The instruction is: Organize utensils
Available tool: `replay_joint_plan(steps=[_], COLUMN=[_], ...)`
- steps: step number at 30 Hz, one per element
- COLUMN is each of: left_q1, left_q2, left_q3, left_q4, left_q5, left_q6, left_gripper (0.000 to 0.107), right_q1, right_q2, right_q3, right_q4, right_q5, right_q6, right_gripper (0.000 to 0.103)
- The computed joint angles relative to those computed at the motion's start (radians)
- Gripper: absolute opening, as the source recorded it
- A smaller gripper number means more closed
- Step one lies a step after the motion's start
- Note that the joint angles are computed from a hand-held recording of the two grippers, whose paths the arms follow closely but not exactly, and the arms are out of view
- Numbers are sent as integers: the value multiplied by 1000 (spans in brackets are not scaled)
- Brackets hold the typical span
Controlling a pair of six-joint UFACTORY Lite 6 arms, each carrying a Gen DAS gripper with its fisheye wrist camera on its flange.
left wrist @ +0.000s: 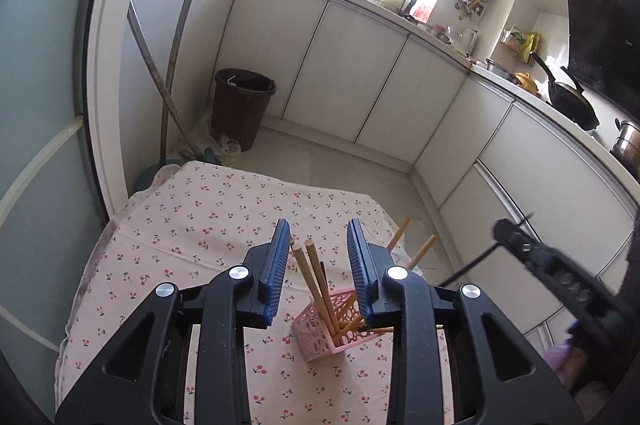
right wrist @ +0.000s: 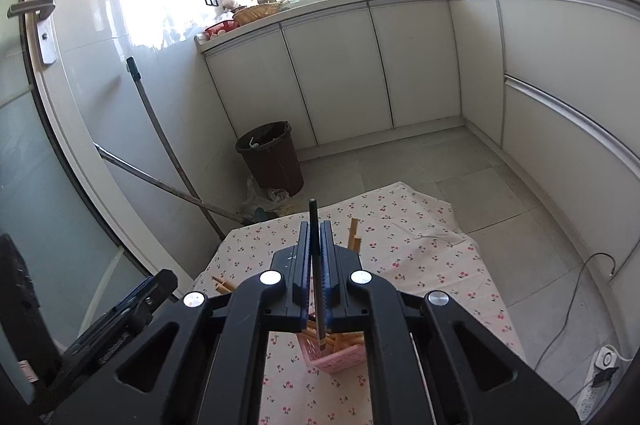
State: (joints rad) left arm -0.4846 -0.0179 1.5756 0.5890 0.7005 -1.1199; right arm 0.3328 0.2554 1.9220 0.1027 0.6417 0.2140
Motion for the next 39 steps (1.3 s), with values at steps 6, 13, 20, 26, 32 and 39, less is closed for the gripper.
replay_joint_plan(steps=[6,13,20,26,32,39], left_q1=[-79,-335,-568,-694,-810,-823], left_q2=[-25,8,-44,-39,-13,35], left_q3=[-5,6,-155,-210,-240,-241], left_q4=[144,379,520,546,598,598], left_q5=[67,267,458,569,707,759], left_q6=[-83,-212,-432,-506,-592,-623], left_gripper=[31,41,69,76,96,96], right_q1=[-18,-3,-13,-36,22,165], right_q2=[-60,-298,-604,-792,-950,-1048], right_q3=[-123,-339,-704,-906,-1044,-1143], right_q4=[45,-144,-324,-453,-744,-1040], right_q5=[-53,-58,-79,-54,12,149], right_q6=[-44,49,156,253,541,822], right_gripper=[22,34,54,65,84,96])
